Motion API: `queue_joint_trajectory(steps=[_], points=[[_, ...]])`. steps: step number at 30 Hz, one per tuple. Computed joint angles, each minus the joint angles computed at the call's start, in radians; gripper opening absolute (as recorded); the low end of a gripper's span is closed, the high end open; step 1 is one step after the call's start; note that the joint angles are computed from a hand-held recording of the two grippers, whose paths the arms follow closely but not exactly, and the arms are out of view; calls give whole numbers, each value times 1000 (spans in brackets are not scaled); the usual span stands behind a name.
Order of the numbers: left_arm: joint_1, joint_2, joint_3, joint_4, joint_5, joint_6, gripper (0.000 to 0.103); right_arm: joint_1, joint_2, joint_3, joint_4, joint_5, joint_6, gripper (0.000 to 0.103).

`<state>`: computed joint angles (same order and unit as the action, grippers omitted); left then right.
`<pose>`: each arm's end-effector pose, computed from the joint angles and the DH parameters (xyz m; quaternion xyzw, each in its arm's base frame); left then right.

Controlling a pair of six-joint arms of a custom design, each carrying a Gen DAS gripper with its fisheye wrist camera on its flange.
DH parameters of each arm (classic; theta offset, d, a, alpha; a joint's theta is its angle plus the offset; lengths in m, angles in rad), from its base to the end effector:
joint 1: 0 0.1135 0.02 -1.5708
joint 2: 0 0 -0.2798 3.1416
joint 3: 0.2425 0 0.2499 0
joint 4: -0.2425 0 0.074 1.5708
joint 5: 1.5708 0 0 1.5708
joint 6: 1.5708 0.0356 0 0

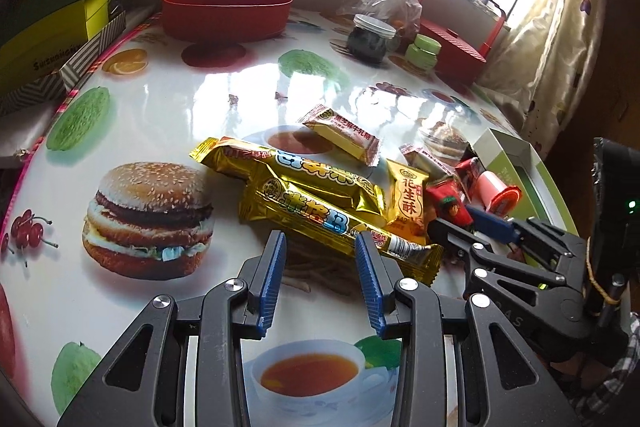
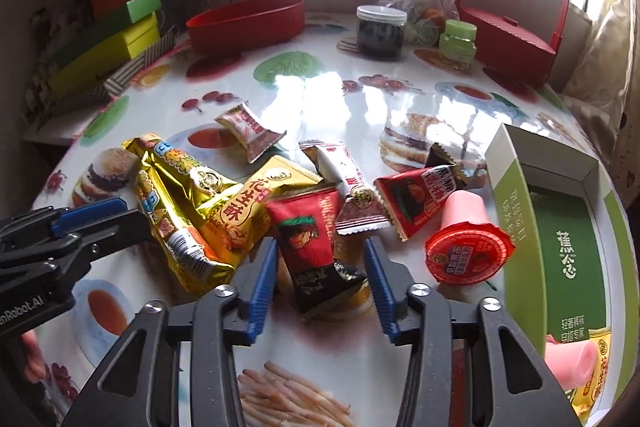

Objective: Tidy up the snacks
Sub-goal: 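Grasp a red snack packet with the right tool while the left tool returns to the pile, then grasp the long gold wafer bar with the left tool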

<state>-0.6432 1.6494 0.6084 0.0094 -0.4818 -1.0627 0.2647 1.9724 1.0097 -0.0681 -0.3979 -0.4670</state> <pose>0.2264 -0.1491 0.1229 -0.2570 0.9023 -0.0436 0.3433 0.3556 0.1107 0.1146 -0.3872 0.8634 0.1631 0.2794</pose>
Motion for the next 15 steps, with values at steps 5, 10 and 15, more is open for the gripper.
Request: queue_joint_trajectory(steps=[5,10,15], points=[[4,-2,-5,3,3,-8,37,-6,-12,-6,-30,-36,-25,25],[6,-6,-8,5,3,-16,38,-16,-36,-22,-104,-108,-72,24],[5,-5,-10,1,0,-31,54,-6,-72,-63,-147,-147,-110,24]])
